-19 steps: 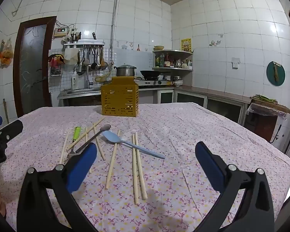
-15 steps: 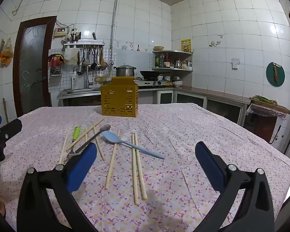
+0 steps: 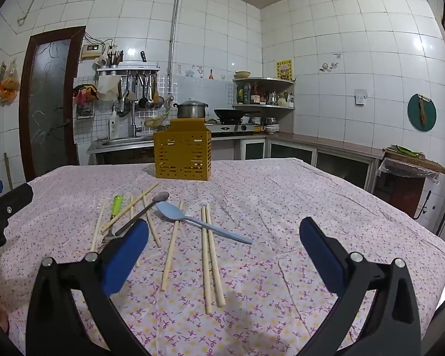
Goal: Organize utensils
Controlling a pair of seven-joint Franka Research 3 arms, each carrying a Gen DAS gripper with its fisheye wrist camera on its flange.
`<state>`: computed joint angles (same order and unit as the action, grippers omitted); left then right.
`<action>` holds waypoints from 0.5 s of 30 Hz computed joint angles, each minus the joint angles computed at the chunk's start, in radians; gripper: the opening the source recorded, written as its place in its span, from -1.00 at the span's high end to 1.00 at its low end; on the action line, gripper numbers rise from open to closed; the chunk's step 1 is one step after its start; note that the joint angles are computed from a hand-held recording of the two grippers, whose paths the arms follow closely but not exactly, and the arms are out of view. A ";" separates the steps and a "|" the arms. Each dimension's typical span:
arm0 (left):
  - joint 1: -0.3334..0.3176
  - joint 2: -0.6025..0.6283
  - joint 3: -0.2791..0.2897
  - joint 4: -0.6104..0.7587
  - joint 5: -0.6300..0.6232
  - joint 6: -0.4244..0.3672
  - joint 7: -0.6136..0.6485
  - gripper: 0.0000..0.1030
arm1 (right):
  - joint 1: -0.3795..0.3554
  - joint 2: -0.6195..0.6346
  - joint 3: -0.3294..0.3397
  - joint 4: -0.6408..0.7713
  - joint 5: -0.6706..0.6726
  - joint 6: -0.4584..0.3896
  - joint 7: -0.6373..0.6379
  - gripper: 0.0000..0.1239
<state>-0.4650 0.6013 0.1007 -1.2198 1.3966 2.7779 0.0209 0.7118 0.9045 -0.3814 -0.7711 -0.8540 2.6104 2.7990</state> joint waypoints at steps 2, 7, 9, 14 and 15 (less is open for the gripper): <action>0.002 0.004 -0.001 0.005 -0.006 0.001 0.005 -0.91 | -0.001 0.002 0.000 0.002 0.002 0.000 0.000 -0.60; 0.002 0.005 0.000 0.005 -0.007 0.003 0.006 -0.91 | 0.000 -0.003 -0.001 -0.005 0.002 0.003 0.000 -0.60; 0.001 0.007 0.003 0.006 -0.004 0.007 0.001 -0.91 | -0.002 0.002 0.002 0.003 0.007 -0.001 -0.005 -0.60; 0.000 0.009 0.005 0.008 -0.011 0.006 0.007 -0.91 | -0.005 0.008 0.003 0.010 0.011 -0.001 -0.008 -0.60; -0.001 0.010 0.005 0.008 -0.011 0.006 0.005 -0.91 | -0.002 0.004 0.000 0.002 0.009 0.002 -0.003 -0.60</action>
